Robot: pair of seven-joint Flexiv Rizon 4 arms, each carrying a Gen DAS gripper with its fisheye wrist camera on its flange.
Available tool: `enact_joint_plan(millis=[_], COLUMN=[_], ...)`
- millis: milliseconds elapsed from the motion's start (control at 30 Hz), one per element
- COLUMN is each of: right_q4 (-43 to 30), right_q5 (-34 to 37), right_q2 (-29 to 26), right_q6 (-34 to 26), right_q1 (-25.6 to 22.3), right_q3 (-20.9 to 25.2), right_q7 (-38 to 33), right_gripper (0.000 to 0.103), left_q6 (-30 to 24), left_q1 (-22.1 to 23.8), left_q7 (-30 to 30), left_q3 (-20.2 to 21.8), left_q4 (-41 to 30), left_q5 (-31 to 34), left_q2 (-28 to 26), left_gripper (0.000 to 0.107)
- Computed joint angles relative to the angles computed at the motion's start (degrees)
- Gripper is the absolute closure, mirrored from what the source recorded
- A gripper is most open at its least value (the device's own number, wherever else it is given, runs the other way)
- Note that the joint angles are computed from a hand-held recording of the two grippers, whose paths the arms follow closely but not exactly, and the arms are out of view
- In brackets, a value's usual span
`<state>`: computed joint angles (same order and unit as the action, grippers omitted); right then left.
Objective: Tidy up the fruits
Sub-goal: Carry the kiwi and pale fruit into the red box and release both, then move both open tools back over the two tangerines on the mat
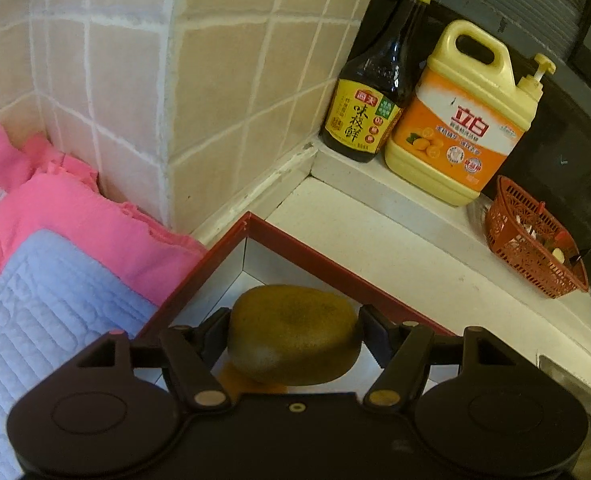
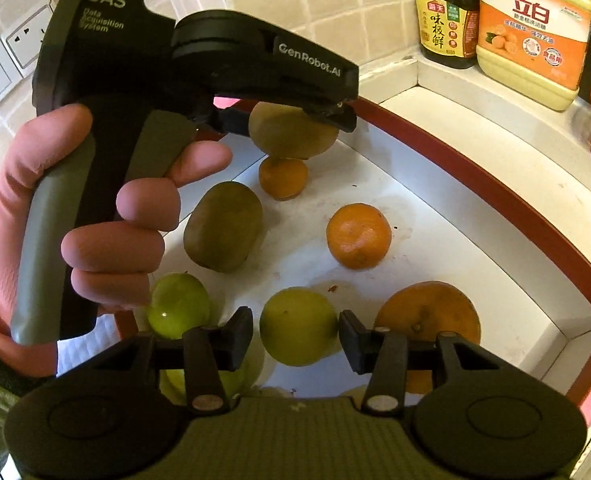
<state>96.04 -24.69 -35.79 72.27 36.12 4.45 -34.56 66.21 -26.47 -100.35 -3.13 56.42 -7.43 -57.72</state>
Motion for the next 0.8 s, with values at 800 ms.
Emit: enact_joint_plan(millis=[800], right_q4=[12.1], right_q5=[-24.0], right_q2=[14.3], right_q6=[7.3], right_q1=[3.8], right_q3=[-6.9], right_q7=[21.9], right_gripper=[0.02], left_q6=[23.3], left_q1=[-8.9], left_q7=[-12.9], left_q3=[17.3], left_q4=[42.8], left_q5=[8.8], left_q2=[34.2], left_gripper=[0.023])
